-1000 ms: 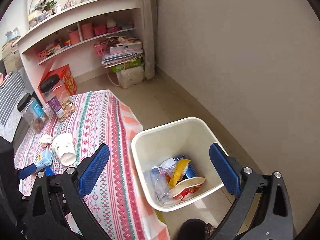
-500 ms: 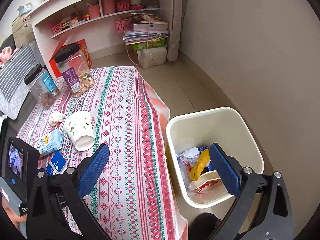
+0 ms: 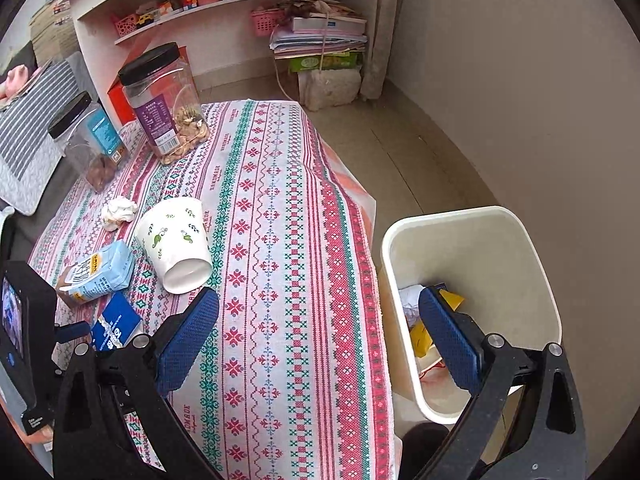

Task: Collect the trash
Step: 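Grasp the blue biscuit box with the left tool while the right tool grasps the white paper cup, then drop the paper cup into the white bin with the right tool while the left tool lifts the blue box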

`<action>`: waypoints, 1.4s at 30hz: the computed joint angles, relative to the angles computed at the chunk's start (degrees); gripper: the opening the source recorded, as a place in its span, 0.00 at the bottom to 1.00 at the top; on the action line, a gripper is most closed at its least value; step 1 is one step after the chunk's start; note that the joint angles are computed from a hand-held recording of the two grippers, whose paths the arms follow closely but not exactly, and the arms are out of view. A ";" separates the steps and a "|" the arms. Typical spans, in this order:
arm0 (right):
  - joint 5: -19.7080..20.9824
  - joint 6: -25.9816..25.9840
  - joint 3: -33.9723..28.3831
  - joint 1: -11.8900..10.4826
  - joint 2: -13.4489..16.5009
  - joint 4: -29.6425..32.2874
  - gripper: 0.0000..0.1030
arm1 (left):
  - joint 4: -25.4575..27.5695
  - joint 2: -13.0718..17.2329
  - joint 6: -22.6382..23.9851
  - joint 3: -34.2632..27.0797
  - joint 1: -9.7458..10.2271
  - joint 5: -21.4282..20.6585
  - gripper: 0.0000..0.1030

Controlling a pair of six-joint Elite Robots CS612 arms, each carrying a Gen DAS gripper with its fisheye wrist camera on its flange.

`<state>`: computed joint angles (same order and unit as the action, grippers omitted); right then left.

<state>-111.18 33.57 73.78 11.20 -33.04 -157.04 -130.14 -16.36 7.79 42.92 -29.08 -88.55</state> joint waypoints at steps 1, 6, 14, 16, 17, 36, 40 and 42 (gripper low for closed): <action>-0.13 -0.24 -0.48 0.08 0.29 0.29 0.93 | 0.45 0.17 -0.60 -0.44 0.19 -1.08 0.73; 1.39 -1.27 -3.38 0.05 1.93 1.21 0.93 | -0.71 -1.08 0.06 1.81 -0.07 -2.53 0.57; 5.99 -11.89 -12.44 0.52 7.01 3.74 0.93 | -8.27 -7.66 -4.09 12.63 1.16 -2.87 0.57; 8.31 -13.74 -15.78 0.52 8.78 5.86 0.93 | -9.53 -8.34 -5.47 13.51 1.83 -3.39 0.57; 9.14 -14.51 -17.38 0.54 9.63 7.15 0.93 | -9.92 -8.55 -6.29 13.74 1.89 -3.09 0.57; 12.04 -12.06 -20.49 0.69 11.43 10.41 0.63 | -16.74 -11.46 -12.49 18.11 3.03 -3.83 0.57; 11.46 -11.37 -14.95 1.02 7.67 5.44 0.63 | -19.62 -12.75 -11.93 20.16 2.85 -4.10 0.57; 10.25 -11.71 -12.30 1.22 5.84 2.79 0.63 | -20.92 -13.10 -11.89 20.85 2.69 -3.79 0.57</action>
<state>-100.93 21.87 61.48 12.42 -27.20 -154.25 -151.05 -29.46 -4.10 63.77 -26.39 -92.35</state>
